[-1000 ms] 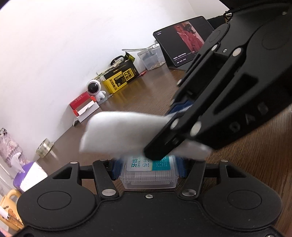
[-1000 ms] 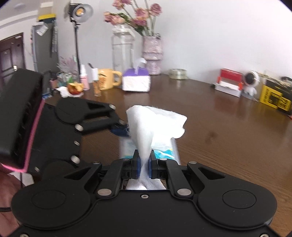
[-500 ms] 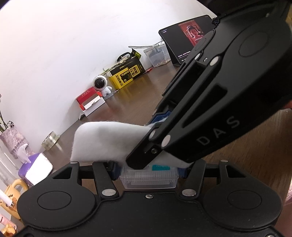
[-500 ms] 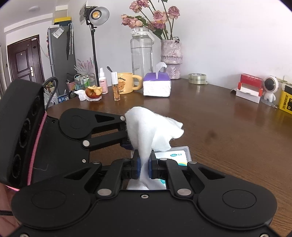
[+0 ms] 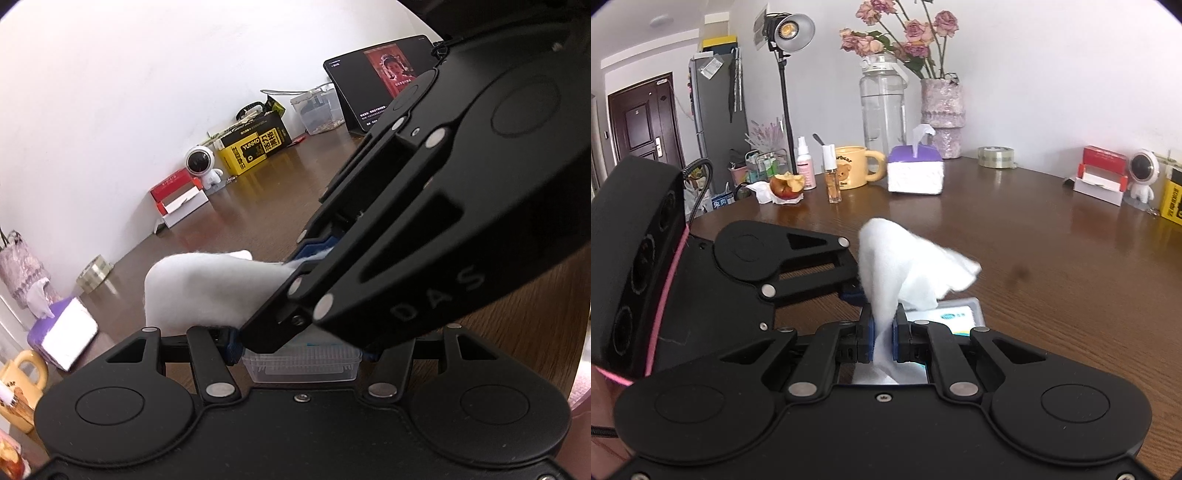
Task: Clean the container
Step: 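Rub the tissue back and forth over the box lid with the right gripper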
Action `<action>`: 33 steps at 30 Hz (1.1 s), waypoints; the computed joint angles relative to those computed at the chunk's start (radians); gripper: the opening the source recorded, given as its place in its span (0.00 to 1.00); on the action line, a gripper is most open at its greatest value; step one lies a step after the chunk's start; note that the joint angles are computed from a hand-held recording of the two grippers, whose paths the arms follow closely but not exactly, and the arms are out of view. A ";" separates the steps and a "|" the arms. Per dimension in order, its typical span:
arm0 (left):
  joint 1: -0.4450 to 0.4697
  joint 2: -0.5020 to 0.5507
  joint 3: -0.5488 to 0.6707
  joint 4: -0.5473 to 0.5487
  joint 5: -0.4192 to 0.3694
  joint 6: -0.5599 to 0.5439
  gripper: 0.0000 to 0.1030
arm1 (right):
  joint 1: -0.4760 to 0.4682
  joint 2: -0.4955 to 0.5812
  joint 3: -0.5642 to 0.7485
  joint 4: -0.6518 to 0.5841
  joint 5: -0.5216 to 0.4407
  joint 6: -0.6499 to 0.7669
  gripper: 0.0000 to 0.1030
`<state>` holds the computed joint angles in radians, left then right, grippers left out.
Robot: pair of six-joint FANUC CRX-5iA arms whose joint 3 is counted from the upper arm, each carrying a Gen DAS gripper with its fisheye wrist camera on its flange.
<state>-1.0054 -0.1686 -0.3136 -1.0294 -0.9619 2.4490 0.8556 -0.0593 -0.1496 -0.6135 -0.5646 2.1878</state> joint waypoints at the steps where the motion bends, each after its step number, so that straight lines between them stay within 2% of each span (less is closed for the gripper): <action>1: 0.006 -0.004 -0.003 0.007 0.008 -0.001 0.56 | 0.006 0.002 0.000 0.011 0.005 -0.008 0.09; 9: 0.009 -0.010 -0.014 0.000 0.025 -0.016 0.56 | 0.022 -0.018 -0.029 0.083 0.008 -0.056 0.09; 14: -0.009 0.017 -0.001 -0.035 0.008 -0.012 0.56 | 0.021 -0.038 -0.062 0.145 0.015 -0.123 0.09; 20: 0.007 0.010 -0.003 -0.024 0.021 -0.024 0.56 | 0.032 -0.023 -0.087 0.248 0.114 -0.264 0.09; 27: 0.033 0.001 -0.010 -0.012 0.045 -0.041 0.56 | 0.002 0.030 -0.034 0.187 0.143 -0.233 0.09; 33: 0.055 0.000 -0.013 -0.006 0.067 -0.054 0.56 | -0.024 0.009 -0.060 0.168 0.132 -0.247 0.09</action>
